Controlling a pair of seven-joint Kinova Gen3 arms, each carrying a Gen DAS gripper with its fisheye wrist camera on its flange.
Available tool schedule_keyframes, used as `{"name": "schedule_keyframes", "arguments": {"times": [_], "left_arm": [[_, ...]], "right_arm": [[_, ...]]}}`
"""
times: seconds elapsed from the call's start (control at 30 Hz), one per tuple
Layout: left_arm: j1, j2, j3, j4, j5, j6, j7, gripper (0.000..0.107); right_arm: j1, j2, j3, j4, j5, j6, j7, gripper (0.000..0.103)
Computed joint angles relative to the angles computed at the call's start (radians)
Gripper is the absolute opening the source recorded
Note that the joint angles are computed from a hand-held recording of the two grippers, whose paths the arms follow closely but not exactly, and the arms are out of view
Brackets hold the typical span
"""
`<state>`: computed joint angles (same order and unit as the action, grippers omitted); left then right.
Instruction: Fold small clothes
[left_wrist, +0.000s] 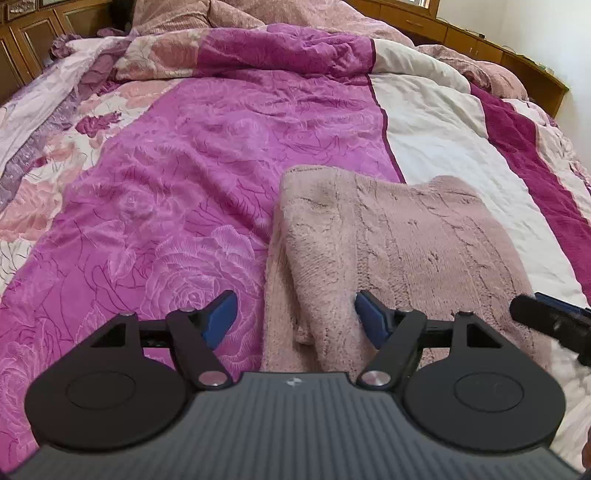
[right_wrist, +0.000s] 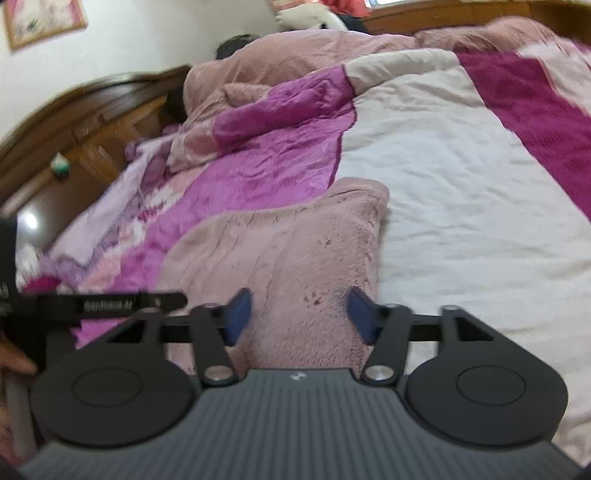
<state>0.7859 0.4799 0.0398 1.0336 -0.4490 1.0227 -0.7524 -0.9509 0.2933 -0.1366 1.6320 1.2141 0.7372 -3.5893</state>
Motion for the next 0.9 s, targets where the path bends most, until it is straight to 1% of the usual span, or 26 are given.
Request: {"name": "schedule_keyframes", "arguments": {"times": [0.07, 0.13, 0.17, 0.23, 0.27, 0.3, 0.33, 0.37, 0.4, 0.47, 0.5, 0.53, 0.57, 0.6, 0.63, 0.67, 0.7, 0.73, 0.77, 0.8, 0.83, 0.9], "left_arm": [[-0.009, -0.004, 0.002, 0.007, 0.017, -0.009, -0.002, 0.078], [-0.027, -0.008, 0.010, 0.018, 0.044, -0.023, -0.008, 0.079], [-0.044, -0.012, 0.019, 0.027, 0.071, -0.037, -0.010, 0.080], [-0.078, -0.020, 0.033, 0.047, 0.126, -0.066, -0.013, 0.081], [-0.098, -0.025, 0.041, 0.062, 0.158, -0.086, -0.015, 0.081], [-0.123, -0.033, 0.052, 0.084, 0.196, -0.116, -0.019, 0.082], [-0.143, -0.038, 0.060, 0.103, 0.228, -0.140, -0.024, 0.082], [-0.160, -0.043, 0.066, 0.119, 0.257, -0.161, -0.029, 0.083], [-0.178, -0.048, 0.073, 0.138, 0.286, -0.186, -0.035, 0.083], [-0.206, -0.057, 0.079, 0.172, 0.359, -0.236, -0.070, 0.083], [-0.240, -0.063, 0.106, 0.196, 0.398, -0.267, -0.097, 0.083], [-0.286, -0.067, 0.150, 0.222, 0.439, -0.305, -0.126, 0.083], [-0.330, -0.067, 0.194, 0.246, 0.480, -0.341, -0.152, 0.083], [-0.355, -0.063, 0.221, 0.264, 0.520, -0.377, -0.171, 0.083], [-0.364, -0.064, 0.230, 0.278, 0.545, -0.400, -0.189, 0.082], [-0.355, -0.069, 0.220, 0.286, 0.553, -0.410, -0.205, 0.081], [-0.327, -0.072, 0.195, 0.286, 0.544, -0.417, -0.213, 0.072], [-0.305, -0.076, 0.171, 0.289, 0.552, -0.429, -0.216, 0.062], [-0.301, -0.083, 0.163, 0.298, 0.574, -0.446, -0.227, 0.057], [-0.308, -0.089, 0.172, 0.303, 0.588, -0.459, -0.237, 0.052], [-0.309, -0.093, 0.175, 0.303, 0.596, -0.467, -0.242, 0.050], [-0.301, -0.097, 0.180, 0.297, 0.606, -0.485, -0.253, 0.049]], "right_arm": [[0.025, -0.009, 0.002, 0.015, -0.024, -0.041, -0.024, 0.071], [0.020, -0.015, 0.042, 0.033, -0.058, -0.091, -0.034, 0.072], [0.030, -0.018, 0.045, 0.047, -0.055, -0.124, -0.052, 0.072], [0.079, -0.024, 0.027, 0.079, -0.032, -0.205, -0.116, 0.072], [0.115, -0.024, 0.003, 0.093, -0.008, -0.246, -0.156, 0.072], [0.136, -0.022, -0.002, 0.103, 0.004, -0.286, -0.180, 0.072], [0.139, -0.017, 0.012, 0.107, 0.001, -0.321, -0.189, 0.072], [0.123, -0.013, 0.044, 0.113, 0.016, -0.355, -0.208, 0.072], [0.106, -0.007, 0.079, 0.120, 0.043, -0.390, -0.236, 0.072], [0.100, 0.003, 0.107, 0.126, 0.104, -0.436, -0.295, 0.073], [0.102, 0.007, 0.115, 0.127, 0.137, -0.457, -0.324, 0.073], [0.110, 0.011, 0.114, 0.125, 0.153, -0.470, -0.339, 0.073], [0.118, 0.014, 0.113, 0.121, 0.156, -0.483, -0.340, 0.073], [0.129, 0.017, 0.107, 0.116, 0.146, -0.494, -0.324, 0.072], [0.140, 0.020, 0.097, 0.106, 0.121, -0.497, -0.292, 0.069], [0.139, 0.020, 0.099, 0.099, 0.095, -0.494, -0.261, 0.065], [0.135, 0.016, 0.104, 0.094, 0.070, -0.493, -0.231, 0.058], [0.131, 0.011, 0.105, 0.088, 0.054, -0.484, -0.199, 0.053], [0.118, 0.002, 0.116, 0.085, 0.053, -0.478, -0.179, 0.052], [0.113, -0.006, 0.119, 0.082, 0.069, -0.472, -0.176, 0.050], [0.092, -0.019, 0.140, 0.084, 0.093, -0.473, -0.189, 0.049], [0.088, -0.045, 0.135, 0.088, 0.147, -0.461, -0.214, 0.048]]}}
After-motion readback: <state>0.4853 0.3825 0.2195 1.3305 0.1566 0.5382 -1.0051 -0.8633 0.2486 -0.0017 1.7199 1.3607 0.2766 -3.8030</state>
